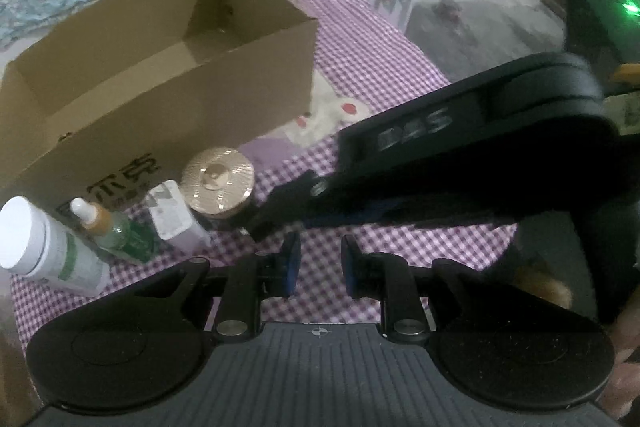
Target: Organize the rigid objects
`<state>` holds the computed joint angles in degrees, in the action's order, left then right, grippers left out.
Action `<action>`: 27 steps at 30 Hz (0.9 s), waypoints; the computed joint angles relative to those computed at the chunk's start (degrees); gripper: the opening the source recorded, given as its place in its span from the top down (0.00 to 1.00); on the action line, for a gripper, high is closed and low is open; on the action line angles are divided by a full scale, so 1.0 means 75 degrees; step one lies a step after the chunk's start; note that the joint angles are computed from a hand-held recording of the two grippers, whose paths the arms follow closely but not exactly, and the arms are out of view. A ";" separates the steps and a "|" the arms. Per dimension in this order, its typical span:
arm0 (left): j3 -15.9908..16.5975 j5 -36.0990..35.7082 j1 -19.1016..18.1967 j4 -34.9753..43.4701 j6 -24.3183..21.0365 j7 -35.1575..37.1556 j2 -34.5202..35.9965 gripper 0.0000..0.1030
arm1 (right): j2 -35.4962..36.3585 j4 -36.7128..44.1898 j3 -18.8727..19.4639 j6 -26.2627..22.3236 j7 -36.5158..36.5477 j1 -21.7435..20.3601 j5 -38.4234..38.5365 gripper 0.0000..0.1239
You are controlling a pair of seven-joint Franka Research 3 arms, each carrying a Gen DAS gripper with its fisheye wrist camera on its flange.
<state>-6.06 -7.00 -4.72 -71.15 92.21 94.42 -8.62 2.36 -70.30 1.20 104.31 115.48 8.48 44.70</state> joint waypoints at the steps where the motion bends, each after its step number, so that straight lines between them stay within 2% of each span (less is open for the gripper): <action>1: 0.0025 -0.0009 0.0027 -0.0023 0.0013 -0.0060 -0.0010 0.79 | 0.0011 0.0009 -0.0012 0.0086 -0.0013 -0.0008 -0.0026 0.84; 4: 0.0133 -0.0113 0.0127 -0.0092 -0.0041 -0.0209 -0.0068 0.79 | -0.0026 -0.0030 -0.0074 0.0293 -0.0020 -0.0078 -0.0050 0.84; 9: 0.0348 -0.0488 0.0296 -0.0135 -0.0327 -0.0318 -0.0187 0.78 | -0.0072 -0.0066 -0.0170 0.0081 -0.0112 -0.0225 -0.0088 0.84; 18: 0.0377 -0.0554 0.0345 -0.0329 -0.0621 -0.0367 -0.0306 0.78 | -0.0562 -0.0758 -0.0325 -0.0144 -0.0218 -0.0337 -0.0254 0.84; 27: 0.0373 -0.0556 0.0385 -0.0336 -0.0770 -0.0455 -0.0247 0.73 | -0.0592 -0.0880 -0.0383 -0.0219 -0.0185 -0.0330 -0.0204 0.82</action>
<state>-3.26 -11.17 -1.84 -73.67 86.44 91.01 -10.47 -2.08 -76.89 -1.67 102.67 114.09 6.00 43.17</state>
